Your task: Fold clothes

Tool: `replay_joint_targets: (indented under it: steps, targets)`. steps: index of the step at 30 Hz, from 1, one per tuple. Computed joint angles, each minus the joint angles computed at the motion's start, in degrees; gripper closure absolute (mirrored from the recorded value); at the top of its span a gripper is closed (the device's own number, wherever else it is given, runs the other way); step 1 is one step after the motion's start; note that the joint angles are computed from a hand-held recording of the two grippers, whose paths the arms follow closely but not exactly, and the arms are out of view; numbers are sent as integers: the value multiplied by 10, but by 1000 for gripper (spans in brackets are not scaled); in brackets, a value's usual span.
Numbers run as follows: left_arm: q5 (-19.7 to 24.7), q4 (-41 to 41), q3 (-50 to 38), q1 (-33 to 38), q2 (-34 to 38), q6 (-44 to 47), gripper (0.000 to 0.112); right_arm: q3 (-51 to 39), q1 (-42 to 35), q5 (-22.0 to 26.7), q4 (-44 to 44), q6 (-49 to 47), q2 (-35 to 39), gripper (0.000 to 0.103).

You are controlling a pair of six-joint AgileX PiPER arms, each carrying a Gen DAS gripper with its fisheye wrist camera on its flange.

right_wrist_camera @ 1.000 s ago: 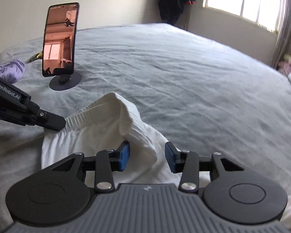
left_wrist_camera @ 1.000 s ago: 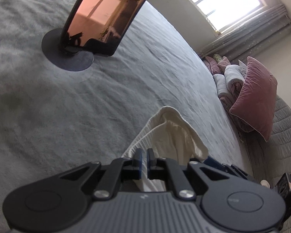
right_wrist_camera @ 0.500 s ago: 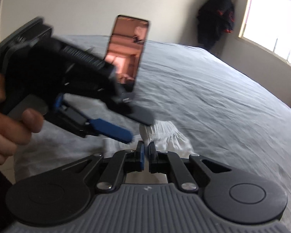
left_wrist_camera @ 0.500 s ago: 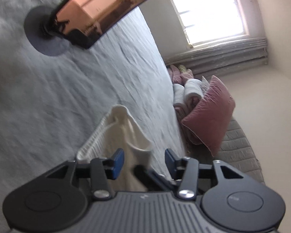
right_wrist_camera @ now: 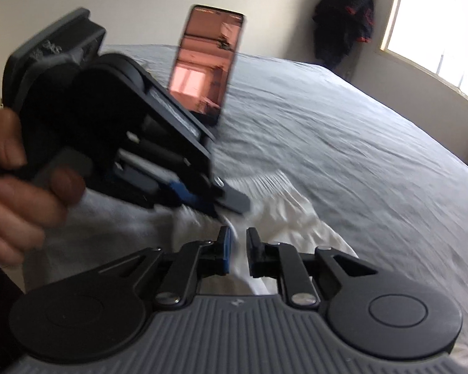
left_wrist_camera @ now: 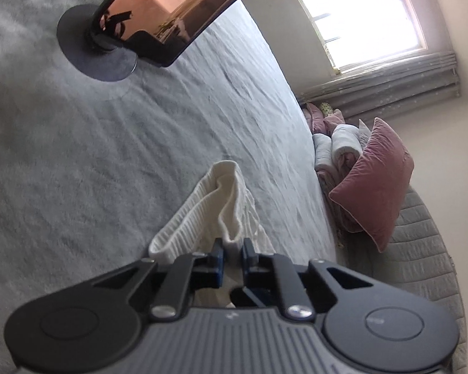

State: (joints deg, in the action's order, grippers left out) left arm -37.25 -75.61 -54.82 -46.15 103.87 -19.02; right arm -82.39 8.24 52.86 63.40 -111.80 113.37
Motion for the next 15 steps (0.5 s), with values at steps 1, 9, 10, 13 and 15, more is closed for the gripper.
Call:
replay_joint_targets:
  steps: [1, 9, 10, 13, 15]
  targets:
    - [-4, -3, -1, -1, -1, 5, 104, 0, -8, 1, -5, 7, 1, 87]
    - [-47, 8, 1, -11, -7, -11, 105, 10, -59, 14, -20, 26, 0, 87]
    - [-53, 7, 2, -13, -7, -13, 105, 14, -60, 16, -19, 21, -3, 86]
    - [-65, -6, 0, -18, -8, -7, 105, 32, -63, 23, -17, 0, -18, 84]
    - [-77, -8, 6, -25, -11, -12, 105, 46, -68, 25, -12, -12, -29, 75]
